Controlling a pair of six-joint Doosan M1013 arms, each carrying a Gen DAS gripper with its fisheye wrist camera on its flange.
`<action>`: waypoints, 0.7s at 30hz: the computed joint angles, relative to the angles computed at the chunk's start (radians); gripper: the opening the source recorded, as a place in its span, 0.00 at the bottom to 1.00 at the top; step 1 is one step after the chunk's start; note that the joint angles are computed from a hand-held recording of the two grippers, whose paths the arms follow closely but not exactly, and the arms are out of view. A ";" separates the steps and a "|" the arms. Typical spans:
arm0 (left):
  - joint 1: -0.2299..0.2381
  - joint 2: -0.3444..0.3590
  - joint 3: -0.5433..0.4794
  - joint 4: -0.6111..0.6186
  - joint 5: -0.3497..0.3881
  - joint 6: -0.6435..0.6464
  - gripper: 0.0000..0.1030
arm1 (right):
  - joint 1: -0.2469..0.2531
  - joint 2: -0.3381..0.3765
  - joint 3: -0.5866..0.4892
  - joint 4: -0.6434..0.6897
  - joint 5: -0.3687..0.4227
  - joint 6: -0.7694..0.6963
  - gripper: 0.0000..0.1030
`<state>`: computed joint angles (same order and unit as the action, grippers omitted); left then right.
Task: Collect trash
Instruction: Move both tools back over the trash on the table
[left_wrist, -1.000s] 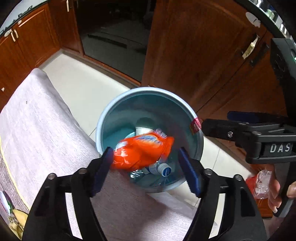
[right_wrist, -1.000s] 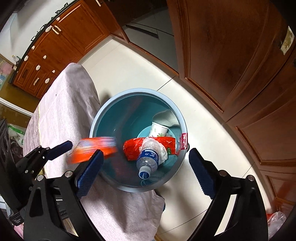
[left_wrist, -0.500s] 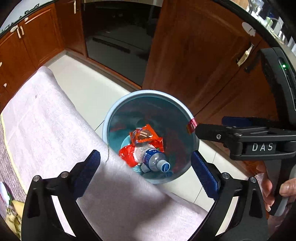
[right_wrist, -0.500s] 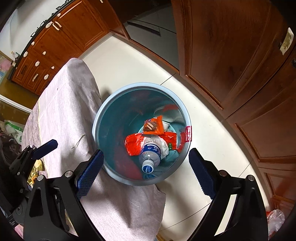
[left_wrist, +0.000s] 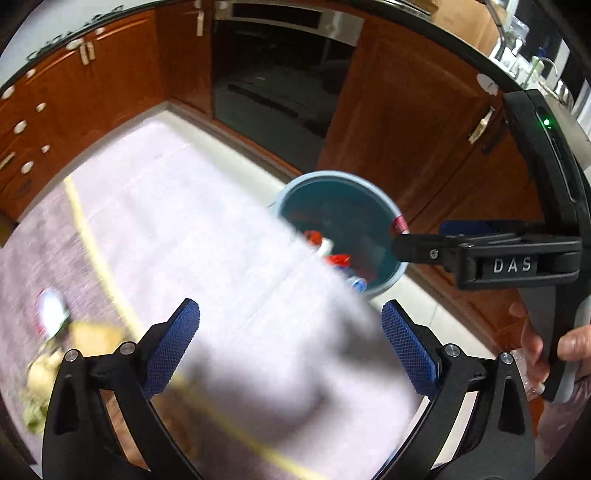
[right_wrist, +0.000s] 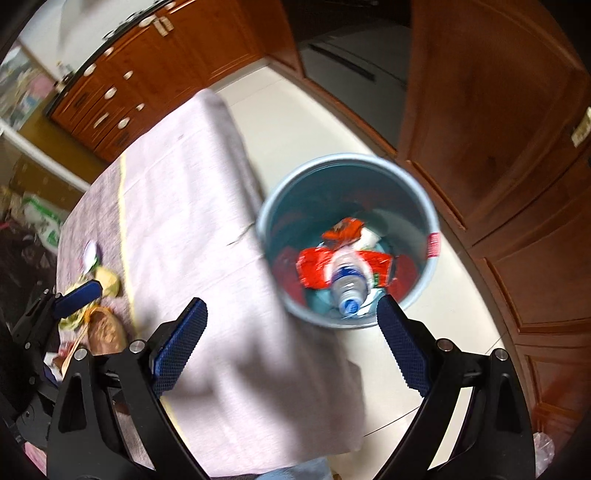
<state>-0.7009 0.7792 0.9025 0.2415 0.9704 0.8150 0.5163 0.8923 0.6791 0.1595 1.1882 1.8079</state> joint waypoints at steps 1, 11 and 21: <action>-0.001 -0.017 0.027 0.012 -0.004 -0.014 0.96 | 0.008 -0.002 0.002 -0.001 0.002 -0.007 0.86; -0.005 -0.211 0.341 0.142 -0.026 -0.239 0.96 | 0.092 -0.006 -0.008 0.008 0.033 -0.069 0.86; -0.027 -0.382 0.623 0.228 -0.082 -0.431 0.96 | 0.182 0.025 -0.077 0.017 0.116 -0.186 0.86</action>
<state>-0.7281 0.3976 1.5260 0.4696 0.8885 0.3840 0.6982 0.9169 0.6022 0.1761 1.3047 1.6215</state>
